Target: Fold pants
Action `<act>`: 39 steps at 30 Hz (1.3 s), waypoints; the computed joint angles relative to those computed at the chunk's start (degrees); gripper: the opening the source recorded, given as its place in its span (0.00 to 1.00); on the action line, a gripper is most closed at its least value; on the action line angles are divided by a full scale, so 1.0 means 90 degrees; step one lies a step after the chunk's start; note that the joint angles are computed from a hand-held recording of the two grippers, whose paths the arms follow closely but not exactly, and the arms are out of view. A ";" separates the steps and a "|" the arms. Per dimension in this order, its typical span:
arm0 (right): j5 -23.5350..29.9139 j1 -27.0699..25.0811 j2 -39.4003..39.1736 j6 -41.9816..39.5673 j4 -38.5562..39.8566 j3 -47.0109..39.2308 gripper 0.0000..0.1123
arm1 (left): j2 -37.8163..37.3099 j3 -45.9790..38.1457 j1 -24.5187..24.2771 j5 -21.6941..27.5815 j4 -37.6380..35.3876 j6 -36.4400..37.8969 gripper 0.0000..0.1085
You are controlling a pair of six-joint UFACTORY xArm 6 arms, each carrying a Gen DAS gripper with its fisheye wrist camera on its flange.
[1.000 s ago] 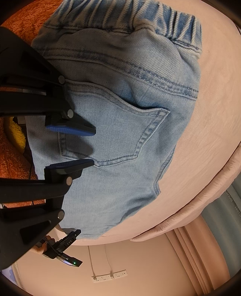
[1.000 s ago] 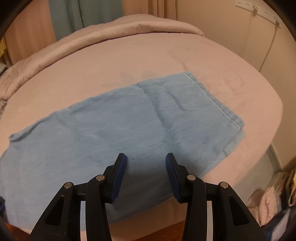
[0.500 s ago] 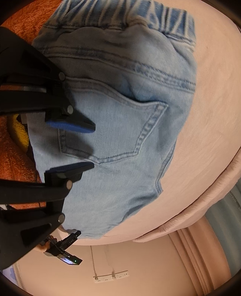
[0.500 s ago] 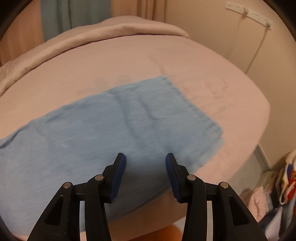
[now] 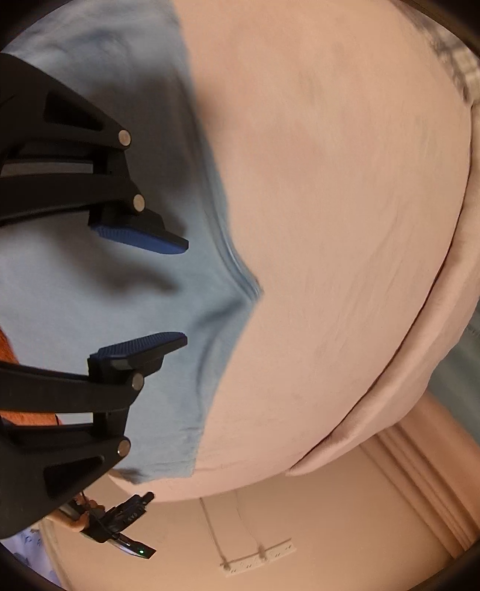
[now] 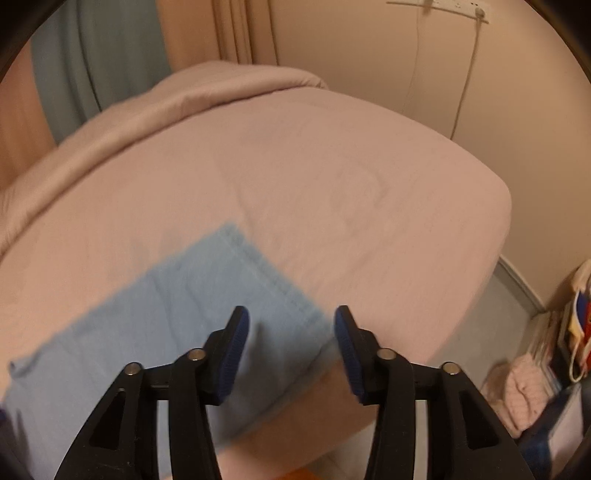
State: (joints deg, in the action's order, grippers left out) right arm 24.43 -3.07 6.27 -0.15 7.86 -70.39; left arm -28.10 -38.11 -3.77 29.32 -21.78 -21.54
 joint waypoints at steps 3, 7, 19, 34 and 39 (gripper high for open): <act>0.0073 -0.0072 0.0334 -0.0284 0.0502 -0.0560 0.59 | 0.0779 -0.0520 0.0017 0.0023 -0.0169 0.0200 0.39; 0.0559 0.0014 0.0742 -0.0854 0.1471 -0.1157 0.59 | 0.1493 -0.0992 0.0025 -0.0095 0.0279 0.0020 0.39; 0.1438 0.0376 0.2584 -0.0370 0.1774 -0.3263 0.08 | 0.1790 -0.1185 0.0138 -0.0034 0.0046 0.0234 0.39; 0.0819 0.0258 0.2567 0.0888 0.0347 -0.2988 0.00 | 0.1893 -0.1319 -0.0102 -0.0023 0.1992 -0.1210 0.41; 0.0856 0.0138 0.1817 0.0556 0.0482 -0.2235 0.11 | 0.1599 -0.1317 -0.0256 0.0323 0.2313 -0.1551 0.43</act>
State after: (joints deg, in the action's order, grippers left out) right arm 32.14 -1.83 22.62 4.86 12.19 -90.51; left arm -13.71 -49.97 -6.08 32.23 -0.96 -35.50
